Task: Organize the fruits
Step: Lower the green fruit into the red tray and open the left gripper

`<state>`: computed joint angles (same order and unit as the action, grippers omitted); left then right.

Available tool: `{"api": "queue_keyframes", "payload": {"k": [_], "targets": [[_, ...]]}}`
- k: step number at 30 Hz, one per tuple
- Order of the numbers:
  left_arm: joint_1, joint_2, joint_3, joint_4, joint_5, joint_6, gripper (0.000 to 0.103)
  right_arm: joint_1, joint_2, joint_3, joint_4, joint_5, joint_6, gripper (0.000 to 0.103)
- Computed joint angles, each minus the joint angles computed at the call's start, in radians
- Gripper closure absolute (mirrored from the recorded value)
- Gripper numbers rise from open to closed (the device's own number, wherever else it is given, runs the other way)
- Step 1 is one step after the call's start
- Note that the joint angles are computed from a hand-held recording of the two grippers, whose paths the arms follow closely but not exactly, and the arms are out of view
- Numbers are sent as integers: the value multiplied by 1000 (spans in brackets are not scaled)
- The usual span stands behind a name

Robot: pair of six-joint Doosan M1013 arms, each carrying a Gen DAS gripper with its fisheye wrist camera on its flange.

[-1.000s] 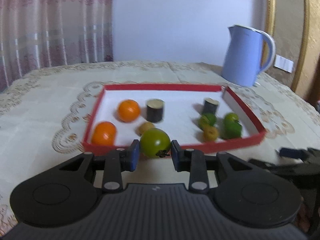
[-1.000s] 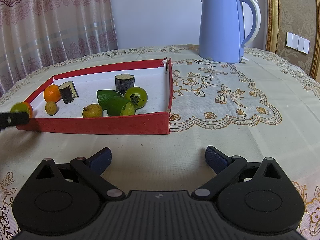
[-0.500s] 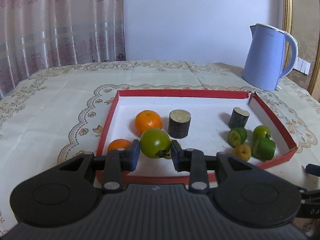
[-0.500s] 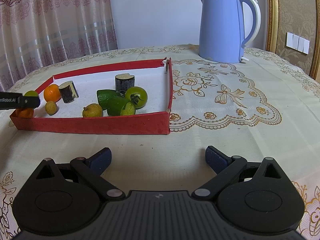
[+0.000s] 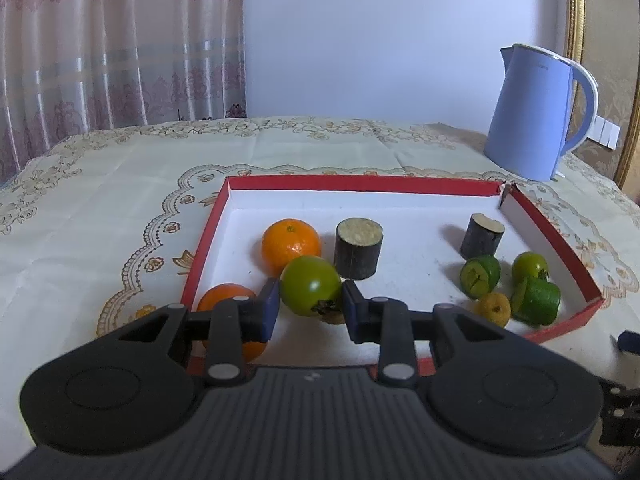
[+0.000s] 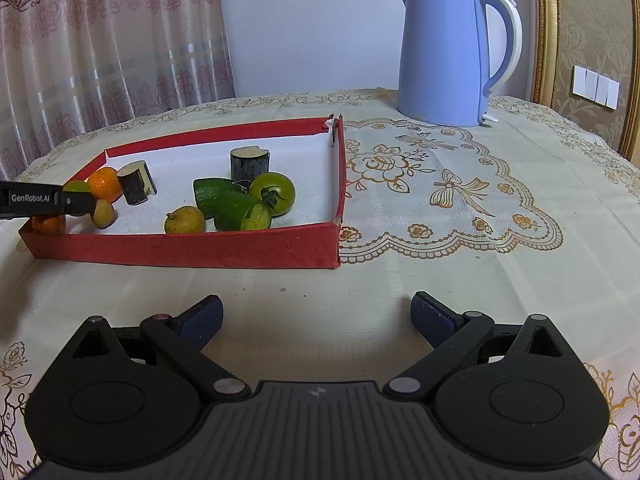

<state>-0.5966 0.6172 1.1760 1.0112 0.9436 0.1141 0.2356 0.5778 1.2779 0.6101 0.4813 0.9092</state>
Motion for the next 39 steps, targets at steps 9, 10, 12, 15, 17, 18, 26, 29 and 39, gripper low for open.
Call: {"api": "queue_keyframes", "payload": {"k": [9,10,12,15,17,18,26,29,39], "targets": [[4,2,-1,9,0,-17,71,0,0,1,-3,-1,1,2],[4,0,2,8,-5,-23,71,0,0,1,-2,-1,0,2],[9,-8,10,-4,-23,-33,71,0,0,1,-3,-1,1,2],[12,-12,15,-4,-30,-43,71,0,-1,1,-3,-1,2,2],[15,-8,5,-12,-25,-26,71,0,-1,1,-3,-1,1,2],[18,-5,-3,-17,-18,-17,71,0,-1,1,-3,-1,1,2],[29,-8,-6,-43,-39,1,68,0,-1,1,-3,-1,2,2],[21,-19,10,-29,-43,-21,65,0,-1,1,-4,-1,2,2],[-35,-46,57,95,14,-93,30,0,-1,1,-4,-1,2,2]]}}
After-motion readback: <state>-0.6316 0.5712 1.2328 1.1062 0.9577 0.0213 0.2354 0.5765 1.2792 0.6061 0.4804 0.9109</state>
